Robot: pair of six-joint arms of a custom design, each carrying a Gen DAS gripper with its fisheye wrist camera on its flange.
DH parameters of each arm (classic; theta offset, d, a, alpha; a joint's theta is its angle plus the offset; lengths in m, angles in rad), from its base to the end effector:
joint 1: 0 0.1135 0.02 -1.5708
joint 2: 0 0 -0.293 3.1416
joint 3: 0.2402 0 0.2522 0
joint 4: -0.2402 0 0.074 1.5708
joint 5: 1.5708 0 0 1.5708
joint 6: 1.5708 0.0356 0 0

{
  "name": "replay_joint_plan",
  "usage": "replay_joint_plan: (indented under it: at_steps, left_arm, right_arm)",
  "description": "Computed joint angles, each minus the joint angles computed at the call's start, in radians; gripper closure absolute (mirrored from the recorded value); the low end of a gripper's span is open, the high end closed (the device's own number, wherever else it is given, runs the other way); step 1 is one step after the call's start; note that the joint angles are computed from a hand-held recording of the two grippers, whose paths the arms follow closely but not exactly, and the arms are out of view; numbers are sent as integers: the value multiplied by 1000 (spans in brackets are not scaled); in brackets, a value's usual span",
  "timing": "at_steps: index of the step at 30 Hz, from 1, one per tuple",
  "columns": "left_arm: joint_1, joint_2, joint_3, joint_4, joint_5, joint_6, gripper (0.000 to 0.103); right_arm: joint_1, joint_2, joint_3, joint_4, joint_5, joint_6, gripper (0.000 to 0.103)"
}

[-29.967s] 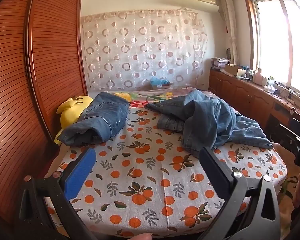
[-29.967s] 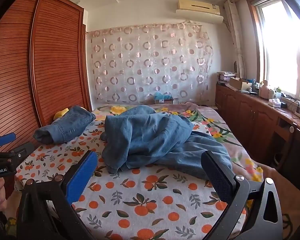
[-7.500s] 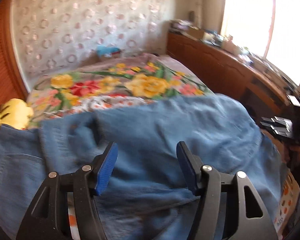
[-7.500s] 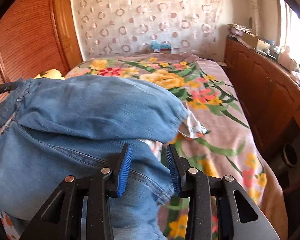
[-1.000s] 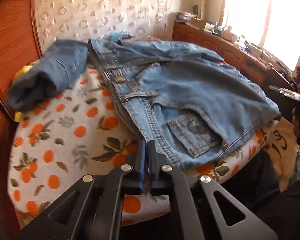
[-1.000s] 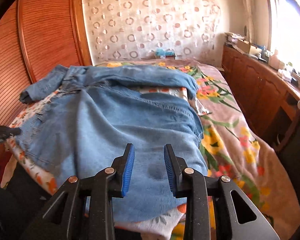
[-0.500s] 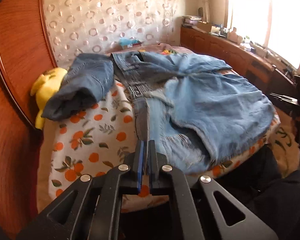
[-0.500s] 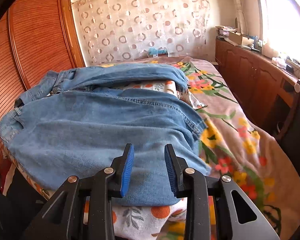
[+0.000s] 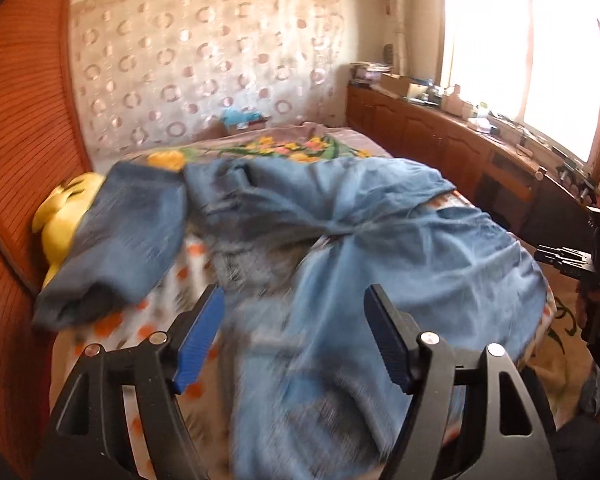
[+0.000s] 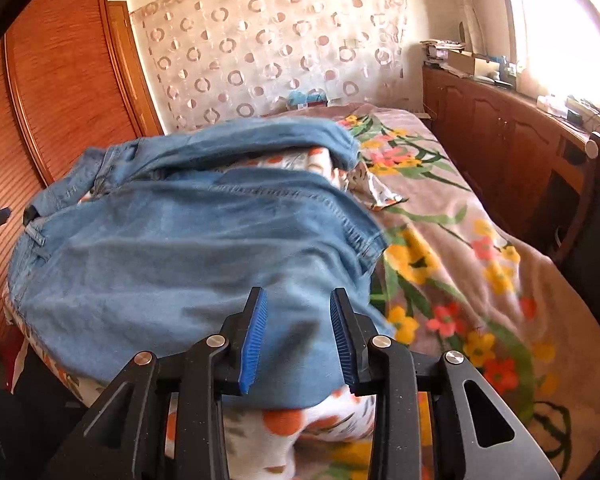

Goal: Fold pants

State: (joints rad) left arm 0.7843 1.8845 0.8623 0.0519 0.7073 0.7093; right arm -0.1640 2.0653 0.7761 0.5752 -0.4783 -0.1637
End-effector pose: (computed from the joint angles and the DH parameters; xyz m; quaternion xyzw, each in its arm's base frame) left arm 0.2616 0.2283 0.1311 0.0688 0.8994 -0.0543 0.4283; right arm 0.3624 -0.0434 0.0836 -0.0983 0.8838 0.1467 0.4333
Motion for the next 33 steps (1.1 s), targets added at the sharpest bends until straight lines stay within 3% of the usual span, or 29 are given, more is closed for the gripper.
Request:
replay_joint_plan:
  at_steps: [10, 15, 18, 23, 30, 33]
  left_arm:
    - [-314, 141, 116, 101, -151, -146, 30]
    - [-350, 238, 184, 81, -196, -158, 30]
    - [-349, 277, 202, 76, -215, -146, 30]
    - [-365, 319, 204, 96, -258, -130, 30]
    - [-400, 335, 200, 92, -309, -83, 30]
    - [-394, 341, 218, 66, -296, -85, 30]
  right_arm:
    - [-42, 204, 411, -351, -76, -70, 66]
    - [-49, 318, 625, -519, -129, -88, 66]
    - [-79, 415, 789, -665, -255, -99, 66]
    - [-84, 545, 994, -825, -328, -136, 65]
    - [-99, 657, 1132, -876, -425, -106, 45]
    - [-113, 736, 1235, -942, -503, -102, 42]
